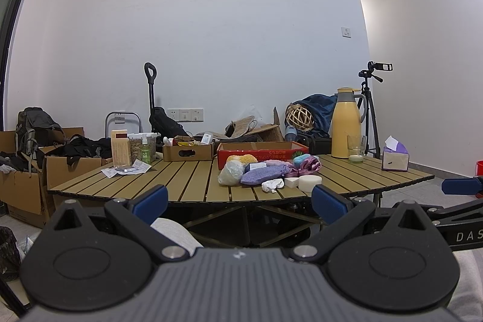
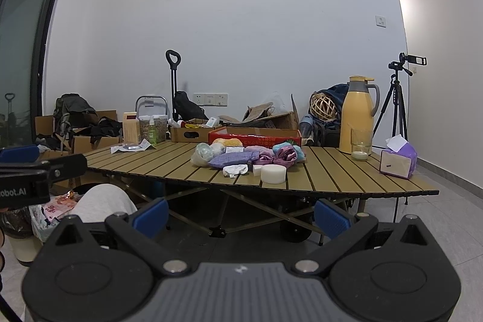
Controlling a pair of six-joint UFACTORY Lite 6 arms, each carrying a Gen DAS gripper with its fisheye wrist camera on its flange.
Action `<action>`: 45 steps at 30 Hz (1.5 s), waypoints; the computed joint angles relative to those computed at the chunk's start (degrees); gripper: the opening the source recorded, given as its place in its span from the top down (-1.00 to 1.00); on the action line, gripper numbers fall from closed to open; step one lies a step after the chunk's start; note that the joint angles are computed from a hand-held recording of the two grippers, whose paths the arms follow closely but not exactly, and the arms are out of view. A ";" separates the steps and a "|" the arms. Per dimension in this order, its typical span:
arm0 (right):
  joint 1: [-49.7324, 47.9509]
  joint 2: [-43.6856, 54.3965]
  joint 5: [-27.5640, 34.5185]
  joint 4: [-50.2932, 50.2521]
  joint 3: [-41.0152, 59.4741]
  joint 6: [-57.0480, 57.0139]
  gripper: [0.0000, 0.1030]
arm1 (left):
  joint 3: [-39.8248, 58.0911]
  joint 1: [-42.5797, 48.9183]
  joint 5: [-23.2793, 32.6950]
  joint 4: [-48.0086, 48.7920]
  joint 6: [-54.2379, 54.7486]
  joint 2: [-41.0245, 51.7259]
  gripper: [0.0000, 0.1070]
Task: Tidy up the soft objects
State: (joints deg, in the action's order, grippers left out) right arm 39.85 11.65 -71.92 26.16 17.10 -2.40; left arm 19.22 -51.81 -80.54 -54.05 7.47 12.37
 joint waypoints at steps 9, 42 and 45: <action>0.70 0.54 -0.32 1.26 0.29 -0.30 -1.00 | 0.07 -0.21 -0.06 -0.20 0.02 0.04 -0.93; -22.37 33.17 22.40 -13.76 58.00 -5.05 -1.00 | 62.91 28.68 28.51 25.99 9.94 35.65 -0.93; -24.91 42.96 29.55 -17.36 75.99 -3.74 -1.00 | 80.90 31.94 35.36 26.83 11.90 45.91 -0.93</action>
State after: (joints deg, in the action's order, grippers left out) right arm 14.94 54.61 -42.37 8.80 93.09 -6.14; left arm 100.13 -19.86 -45.19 -27.22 19.36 58.27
